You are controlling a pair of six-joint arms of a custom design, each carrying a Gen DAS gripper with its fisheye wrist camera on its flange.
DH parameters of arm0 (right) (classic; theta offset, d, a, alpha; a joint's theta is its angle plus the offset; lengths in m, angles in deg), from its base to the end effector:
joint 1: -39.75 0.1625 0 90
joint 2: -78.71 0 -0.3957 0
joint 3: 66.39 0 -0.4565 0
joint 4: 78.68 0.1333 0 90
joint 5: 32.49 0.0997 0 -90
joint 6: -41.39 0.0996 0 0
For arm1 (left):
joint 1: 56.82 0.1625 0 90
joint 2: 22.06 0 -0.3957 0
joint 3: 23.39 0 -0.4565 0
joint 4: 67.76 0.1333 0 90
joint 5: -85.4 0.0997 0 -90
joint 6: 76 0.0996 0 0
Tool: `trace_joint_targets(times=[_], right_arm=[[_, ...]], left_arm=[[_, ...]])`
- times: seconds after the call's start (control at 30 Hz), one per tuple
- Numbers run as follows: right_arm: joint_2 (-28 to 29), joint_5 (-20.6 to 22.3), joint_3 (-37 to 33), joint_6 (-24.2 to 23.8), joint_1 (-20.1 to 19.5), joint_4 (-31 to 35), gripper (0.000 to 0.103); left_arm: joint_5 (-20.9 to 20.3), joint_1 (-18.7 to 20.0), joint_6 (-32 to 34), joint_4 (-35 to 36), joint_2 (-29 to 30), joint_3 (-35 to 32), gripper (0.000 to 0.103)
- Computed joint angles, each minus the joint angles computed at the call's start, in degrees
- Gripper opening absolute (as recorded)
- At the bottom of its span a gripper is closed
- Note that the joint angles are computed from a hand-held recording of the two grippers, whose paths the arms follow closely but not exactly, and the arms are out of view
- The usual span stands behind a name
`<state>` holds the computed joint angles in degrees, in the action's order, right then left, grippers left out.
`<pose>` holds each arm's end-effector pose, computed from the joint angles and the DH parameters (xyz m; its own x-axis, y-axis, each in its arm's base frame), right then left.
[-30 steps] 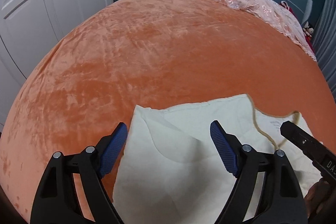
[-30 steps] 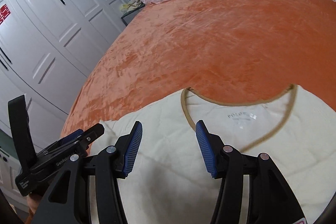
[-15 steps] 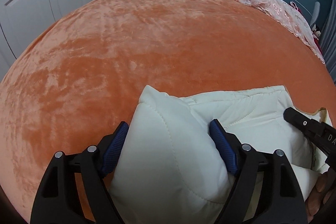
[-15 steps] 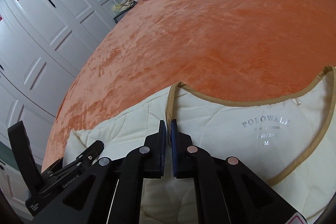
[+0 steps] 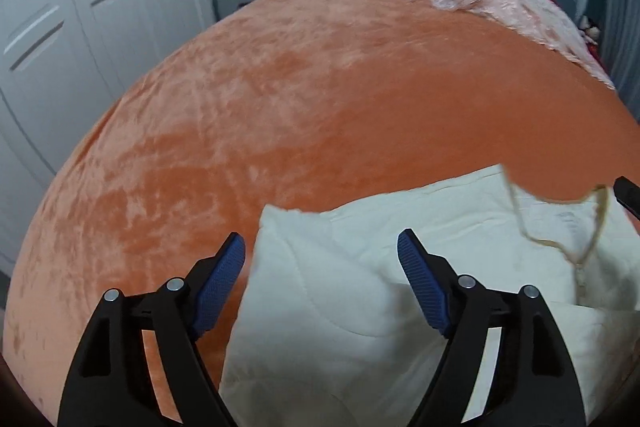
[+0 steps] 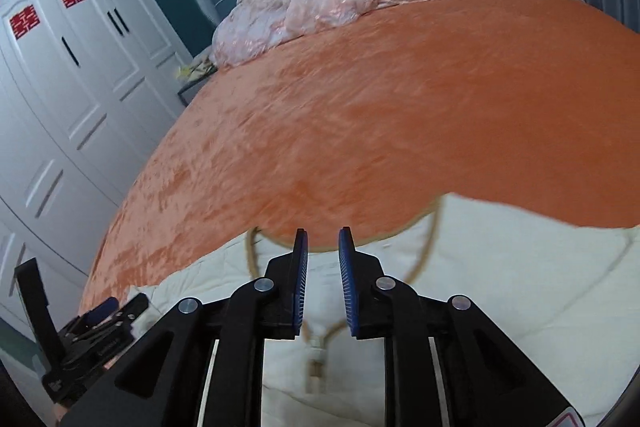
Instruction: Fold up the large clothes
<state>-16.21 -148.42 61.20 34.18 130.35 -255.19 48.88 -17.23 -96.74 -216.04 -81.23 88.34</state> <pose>0.0948 -0.4805 0.3380 -0.8951 0.2668 0.3573 -0.1195 0.6285 -0.7686 -0.3152 -0.5375 0.0908 -0.6839 0.1566 -0.7125 0.5609 0.7374 -0.3764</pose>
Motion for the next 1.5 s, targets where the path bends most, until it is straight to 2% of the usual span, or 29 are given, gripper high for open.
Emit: trace_joint_targets(times=[0.07, 0.13, 0.2, 0.23, 0.27, 0.33, 0.43, 0.53, 0.6, 0.7, 0.83, 0.93, 0.97, 1.03, 1.07, 1.13, 1.23, 1.33, 1.37, 1.4, 1.5], right_arm=[[-6.6, -0.3, 1.4, -1.1, -2.1, 2.2, 0.043], [-12.2, 0.1, 2.4, -1.3, -5.3, 4.7, 0.043], [-16.6, 3.0, 2.6, -0.3, -9.3, 10.0, 0.039], [-18.2, 5.6, 2.4, 0.1, -11.4, 13.7, 0.027], [-19.1, 7.4, 1.9, 0.1, -13.0, 17.5, 0.019], [-19.2, 8.9, 1.0, -0.5, -14.9, 22.4, 0.011], [-18.2, 9.2, 0.7, -1.1, -16.3, 25.0, 0.007], [-16.9, 7.3, 0.5, -1.0, -17.2, 26.2, 0.000], [-16.3, 5.9, 1.1, -2.2, -17.6, 25.1, 0.000], [-16.2, 4.5, 2.7, -4.2, -18.2, 21.0, 0.000], [-14.3, 2.2, 4.6, -7.2, -18.3, 12.4, 0.000], [-12.9, -0.4, 4.6, -6.9, -17.4, 8.5, 0.000], [-12.9, -1.6, 4.5, -6.3, -17.0, 7.5, 0.000], [-13.2, -7.4, 4.3, -5.3, -14.7, 3.9, 0.000], [-13.7, -9.6, 4.4, -5.9, -13.2, 1.6, 0.002], [-17.0, -8.5, 4.2, -6.1, -10.7, 2.3, 0.008], [-18.2, -5.1, 1.7, -4.0, -6.0, 11.9, 0.011], [-13.8, 1.6, -1.7, -0.9, -3.8, 24.5, 0.011], [-11.9, 4.0, -2.1, -0.5, -3.8, 25.6, 0.011], [-9.4, 4.7, -2.3, -0.5, -3.6, 25.7, 0.011], [-2.4, 4.5, -3.6, -0.8, -3.4, 26.2, 0.011]], left_arm=[[-5.8, -2.0, 3.7, -2.8, -0.2, -1.0, 0.079], [-14.8, -2.9, 5.3, -3.0, 1.7, -4.2, 0.084], [-23.2, -3.3, 6.2, -2.2, 5.8, -8.5, 0.087], [-25.5, -3.4, 6.3, -1.6, 8.3, -10.8, 0.087], [-27.5, -3.5, 6.5, -0.1, 11.2, -13.4, 0.087], [-28.6, -3.8, 5.6, 2.9, 16.9, -18.2, 0.085], [-29.3, -4.0, 2.9, 8.0, 23.2, -23.6, 0.063], [-26.4, -4.7, 1.7, 13.0, 27.4, -26.5, 0.058], [-23.6, -5.3, 2.5, 12.3, 28.5, -26.1, 0.058], [-22.3, -5.2, 2.5, 9.0, 28.3, -24.3, 0.058], [-19.5, -5.6, 3.6, 5.1, 29.2, -23.3, 0.060], [-17.0, -6.3, 3.6, 5.6, 29.9, -23.9, 0.062], [-16.4, -6.4, 3.1, 5.9, 29.7, -23.9, 0.062], [-12.7, -6.8, 2.0, 4.9, 28.1, -22.9, 0.058], [-12.4, -6.8, 2.9, 2.4, 26.2, -21.4, 0.057], [-13.4, -5.8, 4.5, 0.0, 22.2, -19.1, 0.061], [-13.5, -3.9, 4.6, 3.0, 17.3, -17.3, 0.062], [-15.0, -1.8, 2.9, 8.0, 14.9, -16.9, 0.061], [-15.3, -1.4, 2.3, 9.7, 14.6, -16.9, 0.061], [-16.2, -0.9, 2.4, 11.1, 14.5, -16.9, 0.061], [-18.4, -0.1, 3.0, 14.0, 14.4, -16.0, 0.061]])
